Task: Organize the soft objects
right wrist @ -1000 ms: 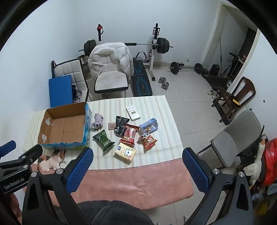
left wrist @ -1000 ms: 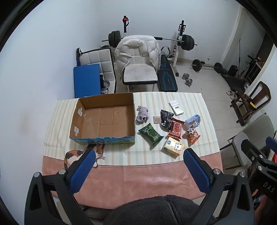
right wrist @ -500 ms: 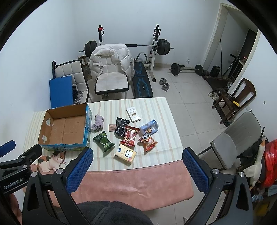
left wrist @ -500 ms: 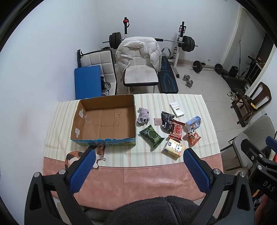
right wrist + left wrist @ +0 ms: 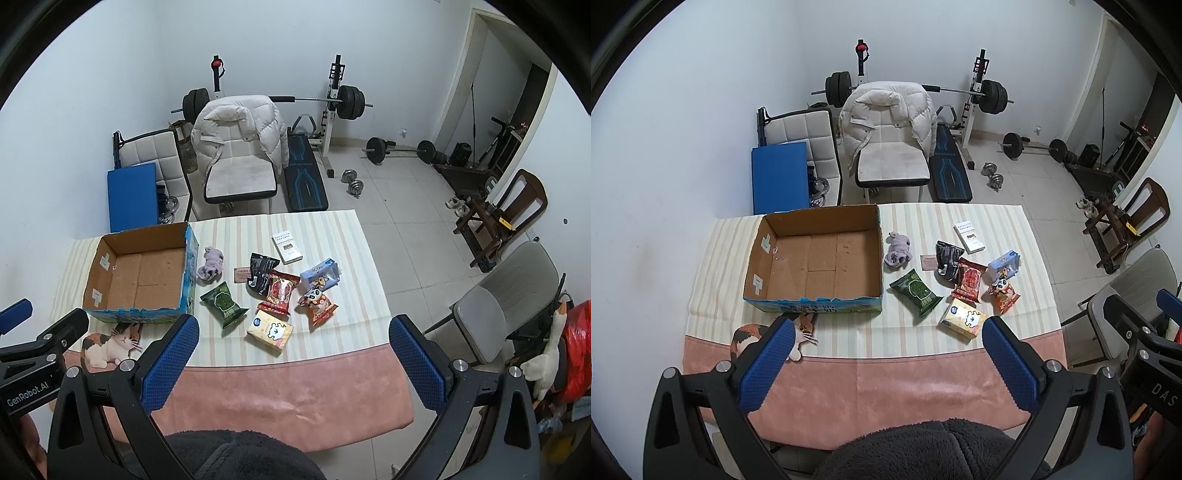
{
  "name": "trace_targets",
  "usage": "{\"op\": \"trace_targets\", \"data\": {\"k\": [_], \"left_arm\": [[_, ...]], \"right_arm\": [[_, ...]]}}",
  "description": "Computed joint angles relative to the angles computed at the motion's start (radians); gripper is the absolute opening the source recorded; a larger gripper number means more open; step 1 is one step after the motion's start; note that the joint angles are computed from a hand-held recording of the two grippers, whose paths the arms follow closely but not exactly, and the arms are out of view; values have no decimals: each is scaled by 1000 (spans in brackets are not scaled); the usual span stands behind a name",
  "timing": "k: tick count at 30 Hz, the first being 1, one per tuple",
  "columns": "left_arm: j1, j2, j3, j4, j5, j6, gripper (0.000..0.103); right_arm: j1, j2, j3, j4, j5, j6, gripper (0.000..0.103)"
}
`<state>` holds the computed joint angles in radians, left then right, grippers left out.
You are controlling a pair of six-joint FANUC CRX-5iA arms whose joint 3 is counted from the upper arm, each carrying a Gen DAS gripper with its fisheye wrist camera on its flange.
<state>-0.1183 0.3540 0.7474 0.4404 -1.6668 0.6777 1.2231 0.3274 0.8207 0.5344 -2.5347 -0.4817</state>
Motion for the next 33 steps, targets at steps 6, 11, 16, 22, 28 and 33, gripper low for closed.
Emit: {"op": "trace_targets", "data": {"k": [6,11,16,22,28,33], "left_arm": [[5,15,27,8,-8,8,103],[4,17,32,8,-9,11,103],[3,22,41,10,-15,12,103],[8,10,26,14,-13,8,103],[8,9,27,13,-13,8,103],[8,10,27,13,-13,7,103]], "right_arm": [[0,16,15,22,0,23,103],[-2,25,23,33,0,36,103],[-4,28,26,37,0,40,103],[-5,30,31,41,-3,46,103],[-5,33,35,47,-2,53,103],[-6,43,52,57,-5,65,103]]}}
